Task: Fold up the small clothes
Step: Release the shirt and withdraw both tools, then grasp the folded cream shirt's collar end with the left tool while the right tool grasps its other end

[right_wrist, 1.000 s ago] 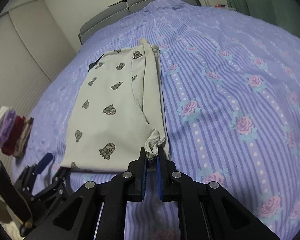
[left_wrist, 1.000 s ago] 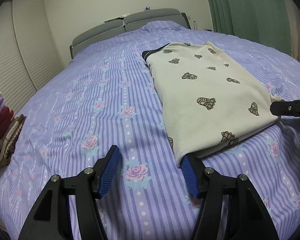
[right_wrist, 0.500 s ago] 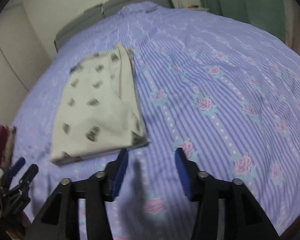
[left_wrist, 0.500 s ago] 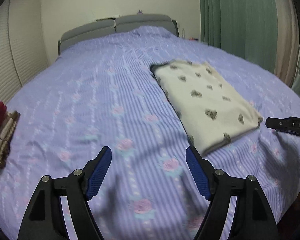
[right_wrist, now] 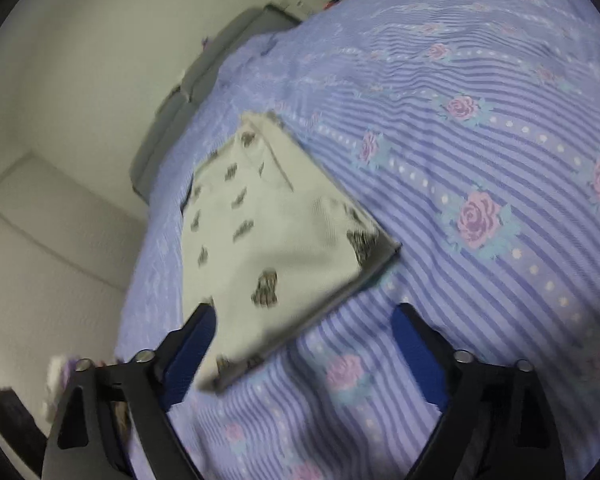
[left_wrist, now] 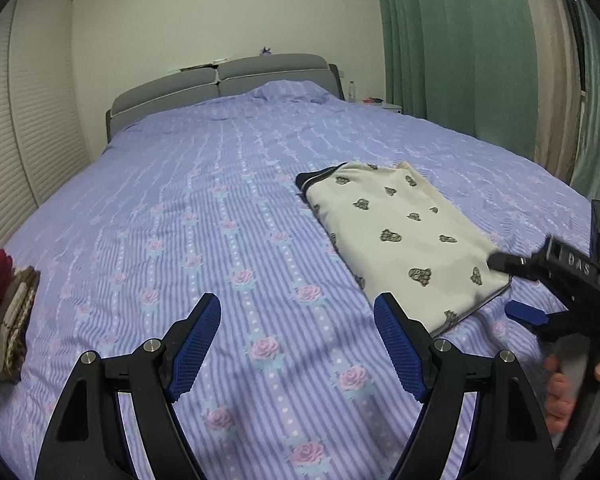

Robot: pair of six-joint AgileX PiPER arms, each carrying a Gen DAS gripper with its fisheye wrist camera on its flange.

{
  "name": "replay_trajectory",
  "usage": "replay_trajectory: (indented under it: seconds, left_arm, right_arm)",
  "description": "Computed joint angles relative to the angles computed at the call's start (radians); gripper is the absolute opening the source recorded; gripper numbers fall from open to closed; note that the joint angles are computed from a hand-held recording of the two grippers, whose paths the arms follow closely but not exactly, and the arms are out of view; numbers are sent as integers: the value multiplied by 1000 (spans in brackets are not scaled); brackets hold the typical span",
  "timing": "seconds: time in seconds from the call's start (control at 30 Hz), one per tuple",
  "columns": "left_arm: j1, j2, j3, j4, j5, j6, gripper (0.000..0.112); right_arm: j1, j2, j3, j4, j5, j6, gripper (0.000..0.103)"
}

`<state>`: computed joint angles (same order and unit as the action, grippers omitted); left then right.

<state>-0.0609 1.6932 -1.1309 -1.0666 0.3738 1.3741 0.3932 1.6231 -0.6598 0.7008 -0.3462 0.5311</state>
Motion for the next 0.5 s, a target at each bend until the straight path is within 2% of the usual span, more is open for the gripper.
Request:
replay_trajectory:
  seconds: [0.07,0.17,0.3,0.5]
  left_arm:
    - [-12,10,-12,13,0,-23,79]
    - [-20,29,-40,41,20,-75,79]
    - [-31,54,-77,103,33,-154,79]
    - [-30,100,-124,71,39,-127,79]
  right_arm:
    - [9,31,0,-11,-78,55,103]
    - [30,79,-37,119,-140,-33,103]
    - [62,140,-136,357,-160,-302,103]
    - [40,165,-178,395,-162,-359,103]
